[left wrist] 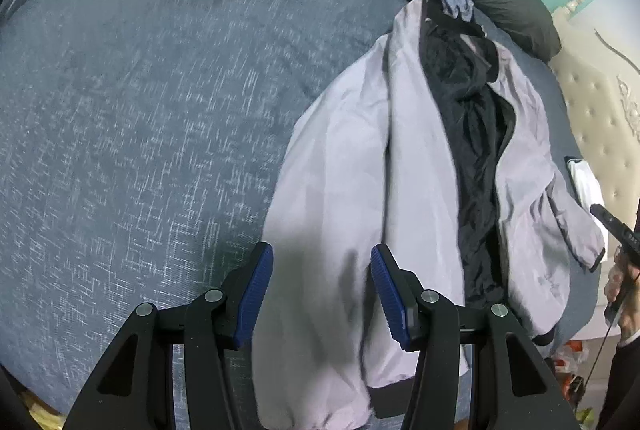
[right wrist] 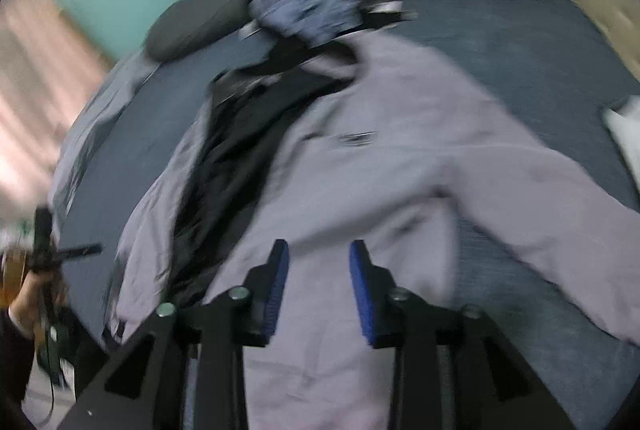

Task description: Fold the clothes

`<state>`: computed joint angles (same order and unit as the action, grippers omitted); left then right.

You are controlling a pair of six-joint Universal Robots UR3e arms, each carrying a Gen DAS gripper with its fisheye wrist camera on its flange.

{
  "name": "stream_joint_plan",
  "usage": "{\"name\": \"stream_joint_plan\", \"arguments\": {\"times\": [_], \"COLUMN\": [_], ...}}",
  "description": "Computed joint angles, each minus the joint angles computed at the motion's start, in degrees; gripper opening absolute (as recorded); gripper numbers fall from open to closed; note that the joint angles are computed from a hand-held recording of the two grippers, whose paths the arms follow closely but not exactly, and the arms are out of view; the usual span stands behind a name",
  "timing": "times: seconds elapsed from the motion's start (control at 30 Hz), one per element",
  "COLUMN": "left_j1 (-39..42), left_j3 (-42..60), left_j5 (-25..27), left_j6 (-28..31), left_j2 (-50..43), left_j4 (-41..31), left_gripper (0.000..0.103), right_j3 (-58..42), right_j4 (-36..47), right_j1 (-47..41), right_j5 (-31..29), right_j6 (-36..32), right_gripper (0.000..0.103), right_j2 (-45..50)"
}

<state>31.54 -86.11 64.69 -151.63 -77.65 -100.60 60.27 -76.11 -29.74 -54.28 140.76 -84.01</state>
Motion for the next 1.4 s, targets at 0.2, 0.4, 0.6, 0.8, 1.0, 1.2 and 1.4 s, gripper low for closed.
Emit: {"name": "stream_joint_plan", "arguments": {"times": [0.2, 0.4, 0.6, 0.8, 1.0, 1.2, 1.4], "left_j1": [3.09, 7.7, 10.79, 12.93, 13.89, 13.11, 12.29], "left_j3": [-1.76, -1.44, -1.16, -1.06, -0.99, -1.39, -2.26], "left_j5": [-0.48, -1.31, -1.55, -2.38, -3.0, -2.6, -2.27], "left_j6": [3.81, 8.51, 11.59, 13.21, 13.84, 13.79, 13.73], "left_j2": [1.14, 2.29, 3.0, 3.29, 3.71, 3.84, 4.44], "left_j4": [-1.18, -4.13, -6.25, -7.71, -8.62, -8.51, -8.48], "left_gripper": [0.055, 0.055, 0.055, 0.055, 0.055, 0.055, 0.055], "right_j3": [3.25, 4.42, 6.03, 9.2, 12.47, 15.37, 17.13], "right_j4": [-5.55, -6.51, -5.38, -5.31, -7.13, -8.41, -12.07], "right_j1": [13.81, 23.62, 29.7, 33.32, 34.61, 33.58, 32.77], "right_j5": [-1.75, -1.3, 0.17, -0.43, -0.68, 0.59, -0.19], "right_j6": [5.7, 8.0, 9.75, 10.24, 10.72, 10.08, 10.89], "right_gripper": [0.033, 0.033, 0.033, 0.033, 0.033, 0.018, 0.001], "right_j2": [2.29, 6.08, 8.67, 8.95, 8.94, 7.59, 4.77]}}
